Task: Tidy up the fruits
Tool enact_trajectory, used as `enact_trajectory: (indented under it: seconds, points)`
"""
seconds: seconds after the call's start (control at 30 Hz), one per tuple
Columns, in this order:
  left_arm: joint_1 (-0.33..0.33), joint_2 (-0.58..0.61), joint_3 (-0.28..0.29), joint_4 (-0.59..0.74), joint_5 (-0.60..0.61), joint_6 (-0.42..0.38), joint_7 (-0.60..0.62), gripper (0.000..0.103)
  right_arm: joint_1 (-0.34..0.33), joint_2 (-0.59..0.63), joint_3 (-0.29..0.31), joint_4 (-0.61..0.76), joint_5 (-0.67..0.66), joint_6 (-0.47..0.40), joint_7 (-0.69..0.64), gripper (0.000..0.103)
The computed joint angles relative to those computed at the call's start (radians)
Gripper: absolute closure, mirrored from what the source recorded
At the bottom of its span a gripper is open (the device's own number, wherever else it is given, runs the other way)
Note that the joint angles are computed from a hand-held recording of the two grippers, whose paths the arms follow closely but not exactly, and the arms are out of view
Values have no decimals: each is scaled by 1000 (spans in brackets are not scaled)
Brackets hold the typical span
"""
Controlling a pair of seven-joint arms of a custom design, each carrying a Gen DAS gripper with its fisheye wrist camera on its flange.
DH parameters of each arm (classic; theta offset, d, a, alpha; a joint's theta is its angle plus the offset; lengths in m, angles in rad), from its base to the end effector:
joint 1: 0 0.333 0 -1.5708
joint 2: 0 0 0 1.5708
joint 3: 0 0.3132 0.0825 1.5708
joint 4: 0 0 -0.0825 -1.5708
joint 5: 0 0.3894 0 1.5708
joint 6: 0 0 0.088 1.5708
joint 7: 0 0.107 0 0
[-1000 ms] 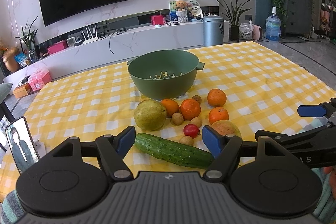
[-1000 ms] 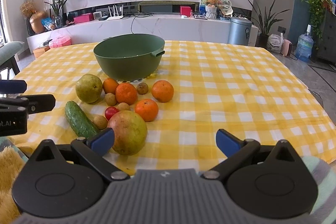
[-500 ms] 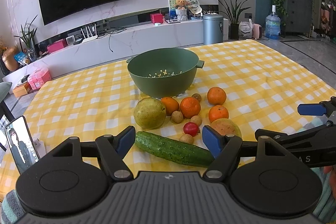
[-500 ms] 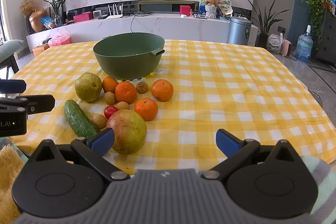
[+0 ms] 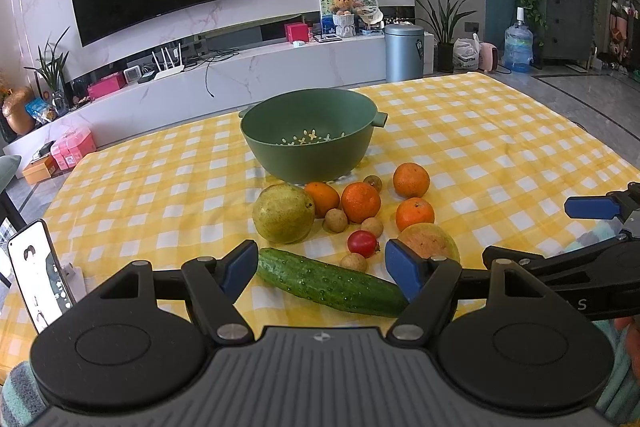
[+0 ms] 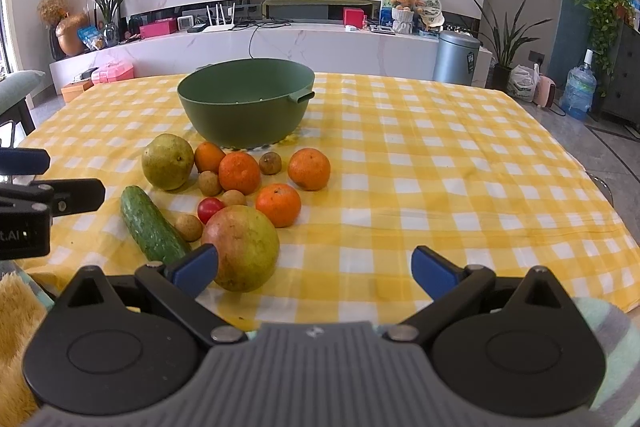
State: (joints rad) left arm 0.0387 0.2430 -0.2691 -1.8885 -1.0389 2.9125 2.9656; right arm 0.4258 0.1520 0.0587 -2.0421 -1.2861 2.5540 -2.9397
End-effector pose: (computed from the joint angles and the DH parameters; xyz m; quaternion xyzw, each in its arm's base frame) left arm 0.6471 -0.0851 0.4421 -0.3947 0.8011 -0.3727 0.2519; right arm 0.5318 0.2939 0.3928 -0.5374 0.7208 -0.3401 0.2756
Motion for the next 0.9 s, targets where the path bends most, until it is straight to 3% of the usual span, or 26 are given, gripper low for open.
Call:
enact_trajectory:
  seconds: [0.57, 0.67, 0.9]
  points:
    - [0, -9, 2, -14, -2, -8, 1, 18, 2, 3, 1, 10, 44, -8, -49, 4]
    - [-6, -10, 12, -16, 25, -27, -17, 21, -1, 13, -3, 20, 57, 7, -60, 4]
    - [-15, 9, 41, 16, 128, -64, -109, 37, -15, 41, -26, 34, 24, 134, 26, 4]
